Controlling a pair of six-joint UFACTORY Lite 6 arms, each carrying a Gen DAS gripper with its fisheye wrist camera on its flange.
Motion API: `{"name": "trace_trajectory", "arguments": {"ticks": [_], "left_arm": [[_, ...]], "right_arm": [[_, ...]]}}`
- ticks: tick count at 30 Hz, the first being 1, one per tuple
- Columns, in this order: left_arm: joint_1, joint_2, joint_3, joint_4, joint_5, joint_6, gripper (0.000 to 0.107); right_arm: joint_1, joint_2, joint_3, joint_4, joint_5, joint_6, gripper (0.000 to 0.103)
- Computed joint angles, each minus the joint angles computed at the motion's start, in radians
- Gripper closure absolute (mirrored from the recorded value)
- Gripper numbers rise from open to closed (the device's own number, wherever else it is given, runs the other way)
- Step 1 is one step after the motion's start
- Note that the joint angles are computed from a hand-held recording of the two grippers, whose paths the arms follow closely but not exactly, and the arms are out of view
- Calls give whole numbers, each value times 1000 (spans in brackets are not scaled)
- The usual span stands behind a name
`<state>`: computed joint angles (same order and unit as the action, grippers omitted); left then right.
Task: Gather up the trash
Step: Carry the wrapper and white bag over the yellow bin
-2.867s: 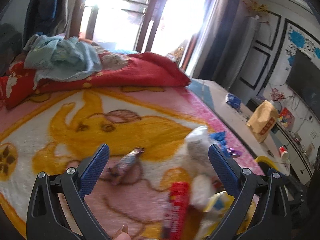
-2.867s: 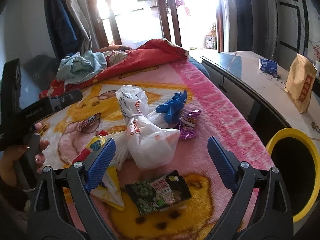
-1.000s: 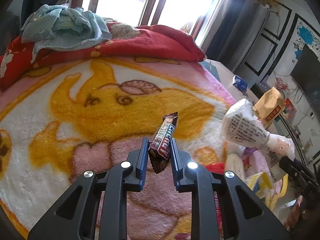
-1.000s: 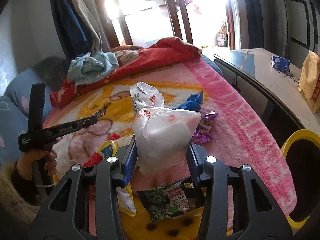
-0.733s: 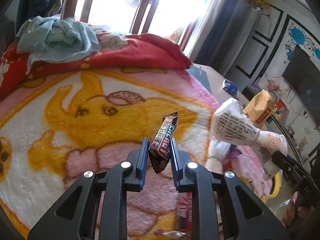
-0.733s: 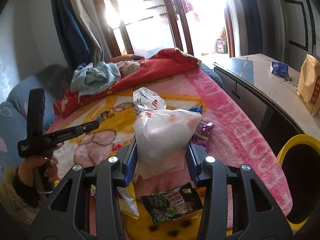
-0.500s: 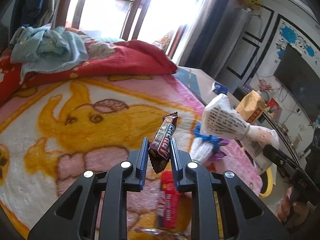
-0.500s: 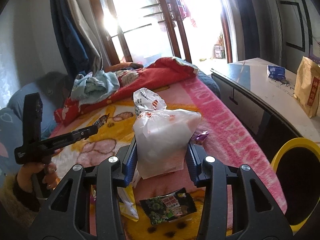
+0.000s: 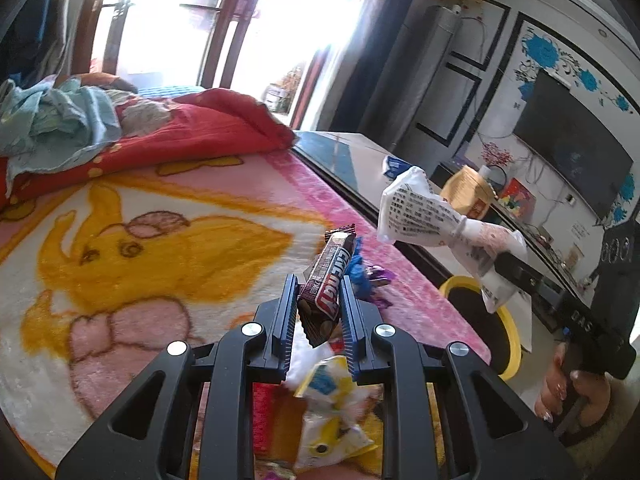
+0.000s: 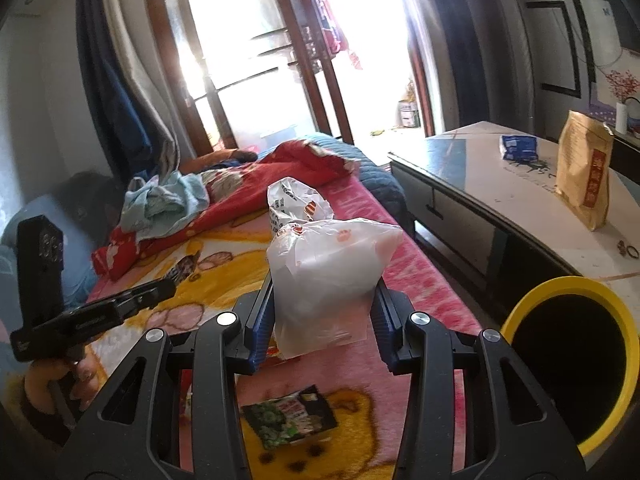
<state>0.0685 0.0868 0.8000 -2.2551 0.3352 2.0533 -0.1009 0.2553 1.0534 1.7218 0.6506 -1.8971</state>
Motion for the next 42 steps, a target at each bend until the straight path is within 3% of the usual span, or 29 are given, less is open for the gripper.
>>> {"name": "trace_trajectory", "arguments": {"ticks": [42], "left_arm": [[-396,202,282,-217,-122,199,87]], "right_arm": [[-321,61,49,-19,28,-1,68]]}}
